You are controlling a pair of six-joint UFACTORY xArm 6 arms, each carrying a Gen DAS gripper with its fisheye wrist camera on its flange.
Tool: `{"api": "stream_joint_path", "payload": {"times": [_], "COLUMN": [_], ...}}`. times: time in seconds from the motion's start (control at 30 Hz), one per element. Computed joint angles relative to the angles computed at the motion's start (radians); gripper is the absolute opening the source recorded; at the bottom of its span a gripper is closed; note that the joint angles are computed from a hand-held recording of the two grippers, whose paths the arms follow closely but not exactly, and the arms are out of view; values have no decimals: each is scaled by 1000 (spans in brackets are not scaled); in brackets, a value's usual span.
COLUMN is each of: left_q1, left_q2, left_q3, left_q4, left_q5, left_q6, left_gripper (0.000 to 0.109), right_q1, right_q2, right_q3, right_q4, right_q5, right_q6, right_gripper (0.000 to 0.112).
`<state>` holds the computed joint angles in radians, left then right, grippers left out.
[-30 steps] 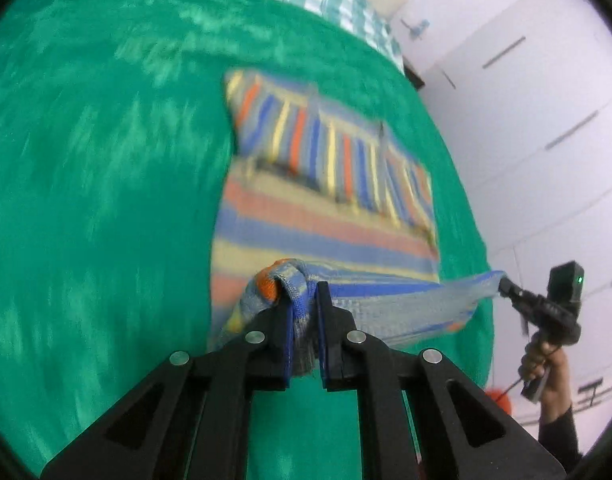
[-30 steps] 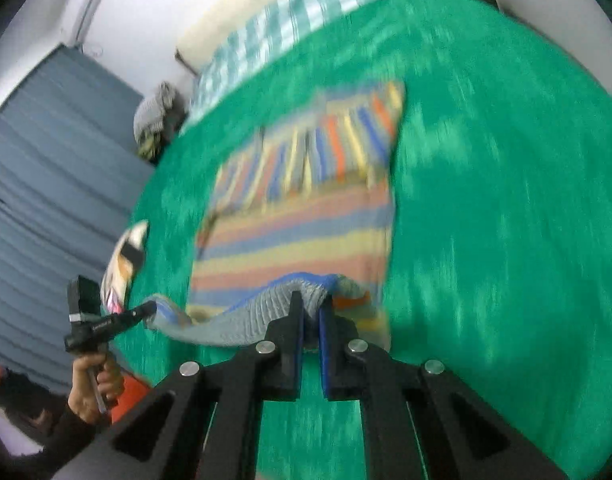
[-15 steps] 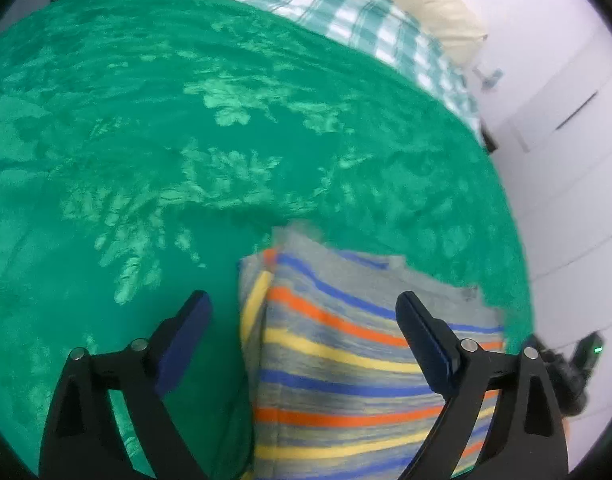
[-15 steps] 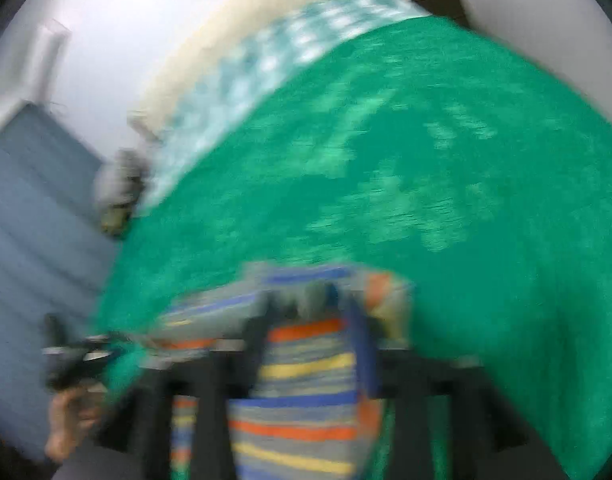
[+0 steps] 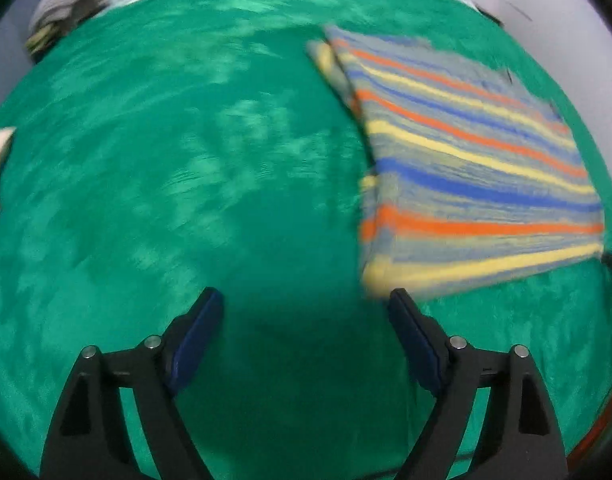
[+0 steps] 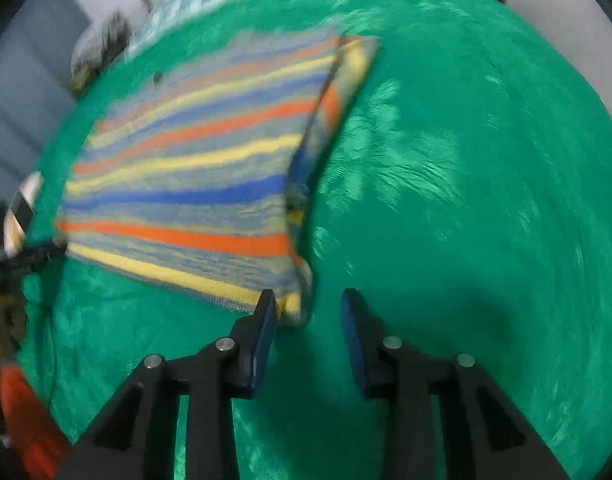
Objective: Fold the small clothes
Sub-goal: 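Grasp the sweater hem with both grippers and fold it toward the collar, then open both grippers and withdraw from the folded sweater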
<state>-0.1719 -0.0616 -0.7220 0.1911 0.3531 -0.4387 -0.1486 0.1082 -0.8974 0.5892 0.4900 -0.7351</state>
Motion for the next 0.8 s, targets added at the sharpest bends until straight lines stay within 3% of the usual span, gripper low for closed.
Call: {"api": "stream_joint_path", "payload": {"times": [0.03,0.1,0.13,0.27,0.47,0.53,0.8], "left_q1": [0,-12,-28,-115,-260,-295,-394], "left_q2": [-56,-145,-195,-330,-330,-317,-312], "left_q3": [39,91,115,173,124,109,65], "left_q4": [24,67,96,244,487,557,635], "left_q5": [-9,-10,-5,19,105,137,223], "left_q6": [-15,-46,-75,-249,-526,-590,-680], "left_gripper": [85,88,91,95,97,97,97], "right_q1": [5,9,-3,4,5,-14,-50], "right_q2": [-58,-150,-183,-297,-462,-498,-563], "right_q3": [56,126,144,281,465,504,551], "right_q4": [-53,-33,40,306,578,635,619], "right_q5": [-66,-73,-44,-93,-156,-155,-140], "right_q6": [42,13,-51,-283,-474,-520,-522], "right_gripper": [37,39,44,48,50,57,60]}}
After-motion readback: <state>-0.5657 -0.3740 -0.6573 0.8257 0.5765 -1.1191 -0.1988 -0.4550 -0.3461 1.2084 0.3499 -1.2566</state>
